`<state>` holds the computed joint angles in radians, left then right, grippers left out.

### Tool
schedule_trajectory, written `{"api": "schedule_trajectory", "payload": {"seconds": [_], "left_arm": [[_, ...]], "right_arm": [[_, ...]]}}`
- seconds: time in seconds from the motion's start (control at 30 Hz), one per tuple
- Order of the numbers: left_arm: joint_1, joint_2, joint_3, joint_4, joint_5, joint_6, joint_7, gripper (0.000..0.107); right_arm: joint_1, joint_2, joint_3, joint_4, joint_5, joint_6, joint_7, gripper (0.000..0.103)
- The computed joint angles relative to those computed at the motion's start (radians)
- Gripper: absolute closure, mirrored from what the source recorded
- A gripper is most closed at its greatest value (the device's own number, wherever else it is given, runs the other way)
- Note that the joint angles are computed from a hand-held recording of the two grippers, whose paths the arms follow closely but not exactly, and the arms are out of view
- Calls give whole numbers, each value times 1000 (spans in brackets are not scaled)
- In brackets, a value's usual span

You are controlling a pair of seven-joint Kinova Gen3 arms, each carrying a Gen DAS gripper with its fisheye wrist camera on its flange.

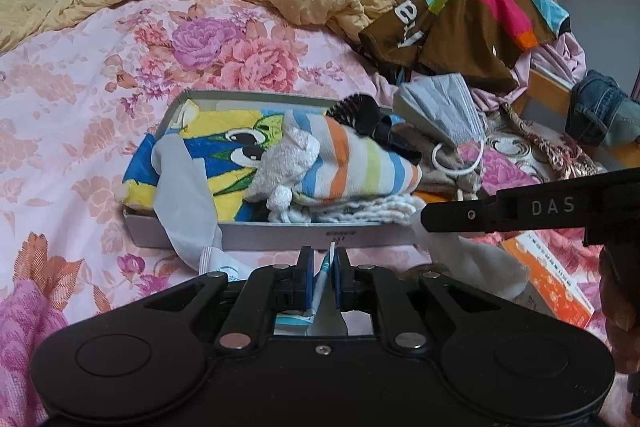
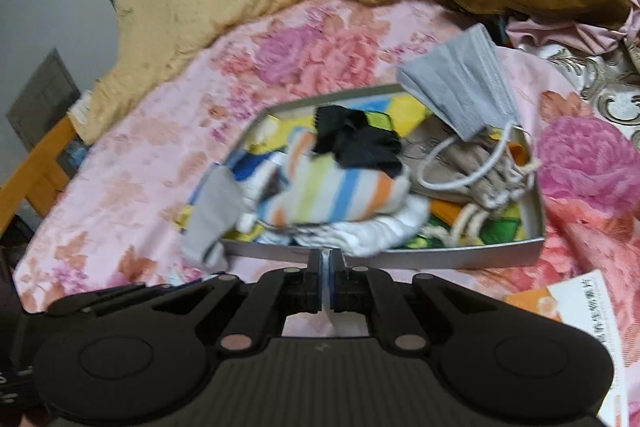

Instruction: Organize soft objects

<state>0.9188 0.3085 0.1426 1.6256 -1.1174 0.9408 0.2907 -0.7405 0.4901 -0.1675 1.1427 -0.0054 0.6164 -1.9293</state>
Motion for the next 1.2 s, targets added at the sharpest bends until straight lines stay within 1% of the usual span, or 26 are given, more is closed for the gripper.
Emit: {"api": "schedule_trajectory", "payload": {"seconds": [0.07,0.2,0.3,0.47,0.57,0.63,0.7,0.87,1.1,1.2], "left_arm": [[4,-4,-3,0,-13,7,13,97],[8,-14,-3,2,-46,25,47,97],[6,-23,0,4,-77,42,76,97],[-7,-38,8,-2,-128,82,101,97],[-30,-48,9,-9,-147,96,108,97],[-54,-57,6,-10,-165,84,128,97],[-79,-55,4,-24,-175,76,128,97],[-125,-25,-13,-79,-180,49,67,97],[-139,33,-57,-117,-160,15,69,97],[-141,47,-73,-118,-131,-3,70,97]], "right_arm": [[18,-6,-26,14,-19,-38,31,100],[53,-24,-82,57,-60,-142,133,100],[66,-20,-107,56,-89,-197,194,100],[94,13,-147,10,-144,-278,269,100],[96,47,-153,-41,-160,-300,300,100],[97,76,-155,-87,-170,-299,313,100],[86,105,-141,-134,-175,-287,312,100],[65,164,-94,-223,-187,-261,270,100],[12,205,44,-286,-133,-256,98,100],[12,221,65,-307,-106,-242,41,100]]}}
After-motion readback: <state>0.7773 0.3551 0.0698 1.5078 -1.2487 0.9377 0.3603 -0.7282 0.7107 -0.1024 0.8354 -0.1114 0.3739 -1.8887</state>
